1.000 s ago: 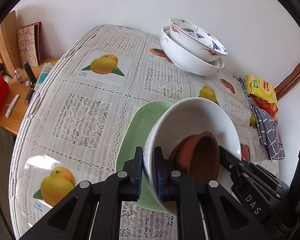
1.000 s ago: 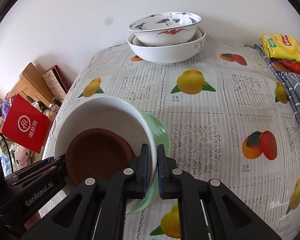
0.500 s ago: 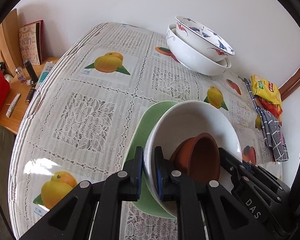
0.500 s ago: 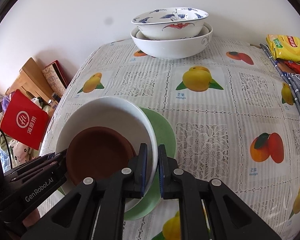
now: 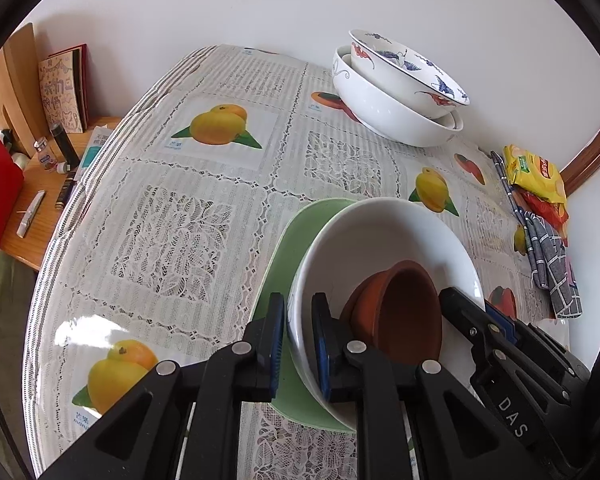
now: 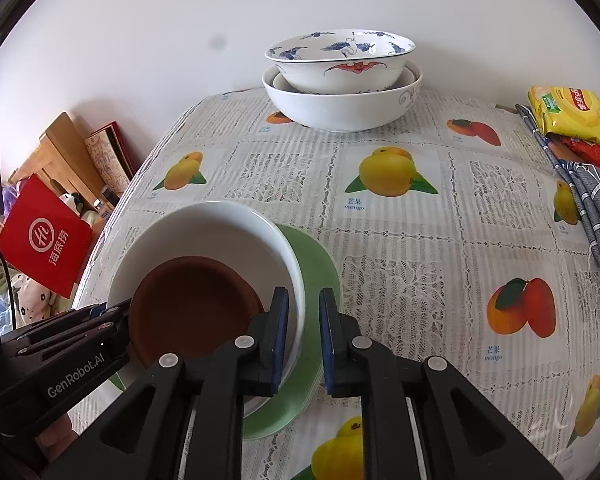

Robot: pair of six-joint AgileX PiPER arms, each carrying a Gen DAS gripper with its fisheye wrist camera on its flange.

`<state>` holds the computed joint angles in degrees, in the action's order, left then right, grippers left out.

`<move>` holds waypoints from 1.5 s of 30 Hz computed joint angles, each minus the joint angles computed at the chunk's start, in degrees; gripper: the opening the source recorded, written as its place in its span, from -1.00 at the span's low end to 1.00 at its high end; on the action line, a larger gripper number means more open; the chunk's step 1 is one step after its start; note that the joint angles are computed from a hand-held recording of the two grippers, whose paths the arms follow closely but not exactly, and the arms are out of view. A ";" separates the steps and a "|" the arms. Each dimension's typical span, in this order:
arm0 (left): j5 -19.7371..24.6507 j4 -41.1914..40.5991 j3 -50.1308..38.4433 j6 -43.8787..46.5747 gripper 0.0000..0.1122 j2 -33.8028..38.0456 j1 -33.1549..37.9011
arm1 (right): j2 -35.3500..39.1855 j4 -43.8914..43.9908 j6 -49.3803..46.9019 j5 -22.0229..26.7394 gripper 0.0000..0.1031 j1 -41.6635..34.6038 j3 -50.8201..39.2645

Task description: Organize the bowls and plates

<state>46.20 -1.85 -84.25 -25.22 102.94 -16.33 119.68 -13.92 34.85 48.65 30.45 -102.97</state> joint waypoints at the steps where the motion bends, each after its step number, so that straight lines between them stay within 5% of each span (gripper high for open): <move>1: 0.16 -0.02 -0.01 -0.14 -0.74 -0.13 0.02 | -0.12 0.14 -0.20 0.08 -0.72 0.01 0.07; 14: 1.28 3.69 2.27 -3.57 -0.63 -5.16 -1.79 | -6.86 -0.57 -0.11 -2.29 -0.61 0.87 7.51; 20: 1.91 12.47 4.44 -11.35 -0.55 -9.85 -7.07 | -14.06 -1.87 2.02 -4.45 -0.56 0.87 14.87; 25: 2.32 17.36 4.97 -15.15 -0.25 -13.45 -13.10 | -22.20 -5.16 4.16 -4.15 -0.14 0.31 22.30; 37: 5.82 31.46 1.95 -32.81 0.20 -14.63 -33.37 | -43.49 -15.64 12.31 5.51 -0.02 0.44 36.71; 40: 7.11 36.34 1.98 -38.38 0.34 -14.81 -37.71 | -48.30 -19.29 16.08 8.25 0.34 2.08 40.00; 45: 11.01 40.01 0.77 -40.74 0.46 -14.76 -42.58 | -55.20 -22.28 19.51 11.56 0.65 4.25 43.69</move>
<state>57.21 38.16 -83.49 -65.95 88.18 -58.91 64.48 -36.20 54.37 60.21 34.70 -59.29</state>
